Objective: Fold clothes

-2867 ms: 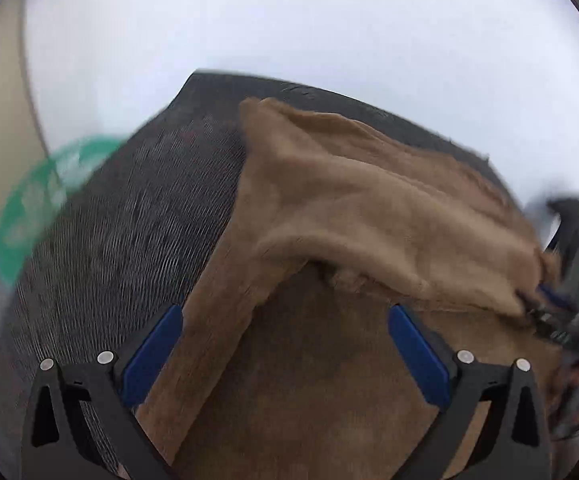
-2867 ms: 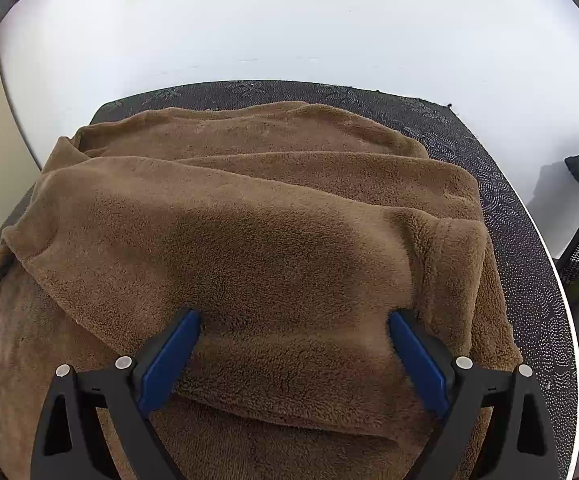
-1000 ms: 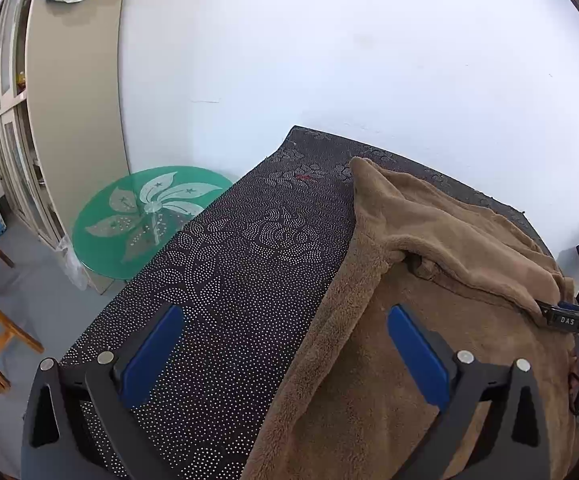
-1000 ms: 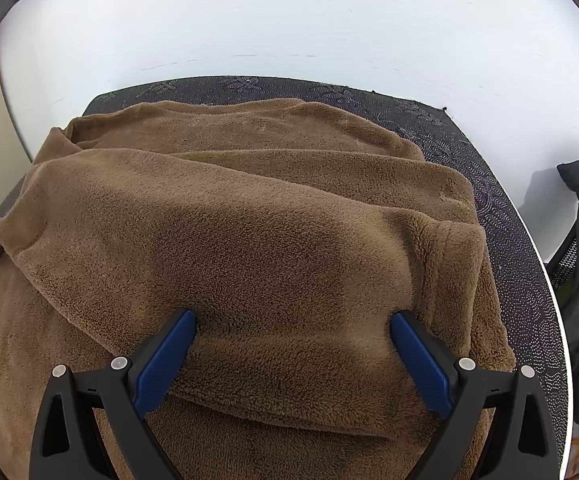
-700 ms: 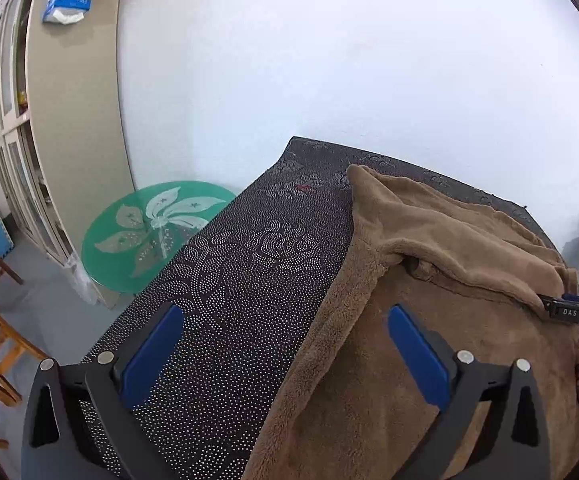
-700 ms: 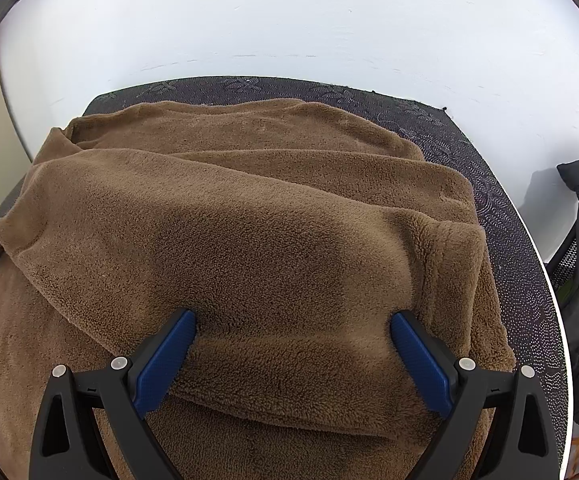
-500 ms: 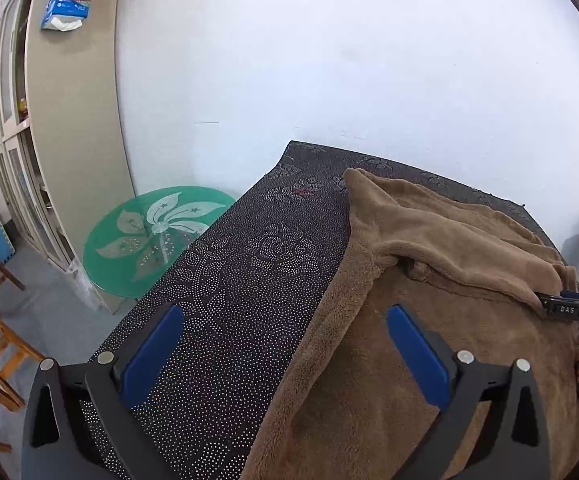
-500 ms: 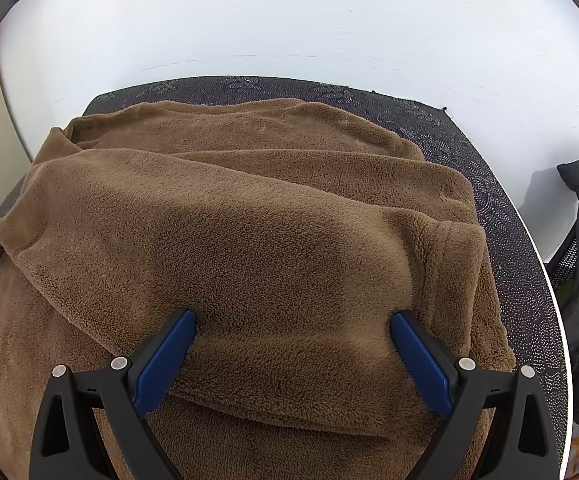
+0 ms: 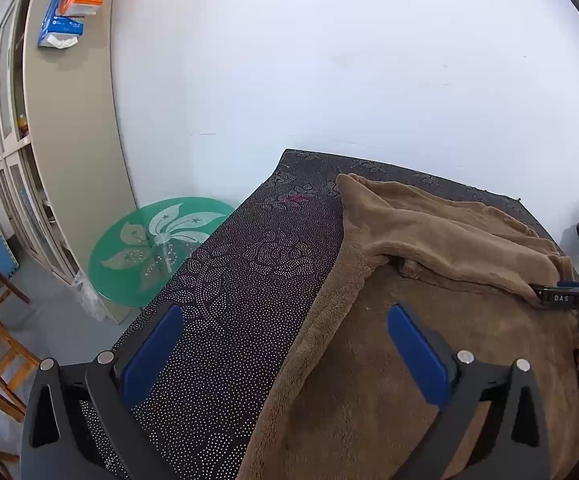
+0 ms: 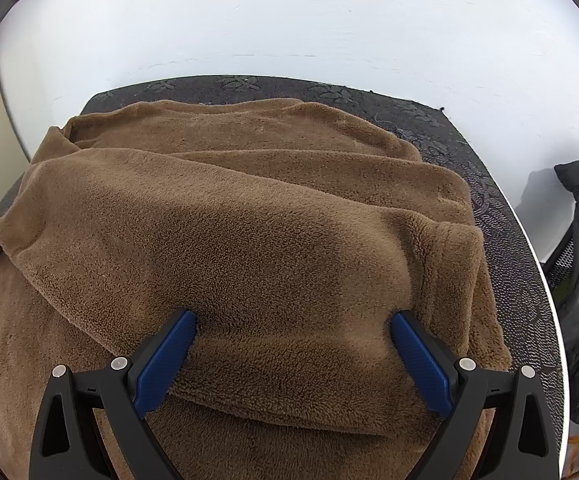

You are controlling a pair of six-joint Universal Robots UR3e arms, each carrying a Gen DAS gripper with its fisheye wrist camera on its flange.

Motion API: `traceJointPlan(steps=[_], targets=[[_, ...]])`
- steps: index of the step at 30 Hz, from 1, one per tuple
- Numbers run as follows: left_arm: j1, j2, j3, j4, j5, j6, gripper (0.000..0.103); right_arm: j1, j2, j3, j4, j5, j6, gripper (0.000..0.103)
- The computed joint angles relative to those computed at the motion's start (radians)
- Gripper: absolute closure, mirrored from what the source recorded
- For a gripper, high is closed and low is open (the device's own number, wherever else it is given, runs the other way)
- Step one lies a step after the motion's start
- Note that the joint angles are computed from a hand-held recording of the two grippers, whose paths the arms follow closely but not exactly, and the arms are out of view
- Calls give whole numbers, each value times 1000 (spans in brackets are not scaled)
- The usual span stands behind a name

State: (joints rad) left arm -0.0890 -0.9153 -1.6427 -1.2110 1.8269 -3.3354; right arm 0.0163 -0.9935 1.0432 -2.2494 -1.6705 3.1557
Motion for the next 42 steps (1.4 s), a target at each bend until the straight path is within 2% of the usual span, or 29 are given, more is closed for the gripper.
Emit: traceJointPlan(steps=[2, 3, 6, 10, 13, 16, 19, 23, 29, 31, 34, 36, 42], targets=[[-11, -4, -1, 1, 10, 2, 0, 17, -6, -32, 42, -36, 46, 3], [-9, -7, 0, 0, 3, 6, 0, 22, -32, 2, 8, -30, 54, 3], [112, 4, 17, -63, -176, 75, 0, 33, -100, 87, -77, 0, 66, 3], [217, -39, 66, -149, -403, 178, 0, 21, -98, 94, -55, 16, 74, 3], [167, -164, 149, -141, -453, 225, 0, -8, -69, 83, -13, 42, 70, 2], [101, -310, 256, -114, -449, 218, 0, -13, -82, 137, -71, 56, 35, 1], [50, -480, 413, -123, -462, 206, 0, -15, -77, 118, -51, 58, 24, 1], [29, -692, 627, -152, -500, 205, 0, -47, -95, 104, -60, 111, 65, 1], [-31, -1015, 939, -242, -396, 187, 0, -71, -2, -35, -12, 125, 59, 1], [-29, -1033, 916, -233, -380, 189, 0, -70, 45, -84, 24, 117, 32, 1], [-22, -1006, 800, -150, -376, 205, 0, -48, 55, -58, -16, 66, -43, 1], [-21, -976, 729, -87, -383, 226, 0, -48, 46, -48, -15, 67, -38, 1], [-16, -951, 684, -59, -397, 237, 0, -47, 33, -31, -17, 60, -39, 1]])
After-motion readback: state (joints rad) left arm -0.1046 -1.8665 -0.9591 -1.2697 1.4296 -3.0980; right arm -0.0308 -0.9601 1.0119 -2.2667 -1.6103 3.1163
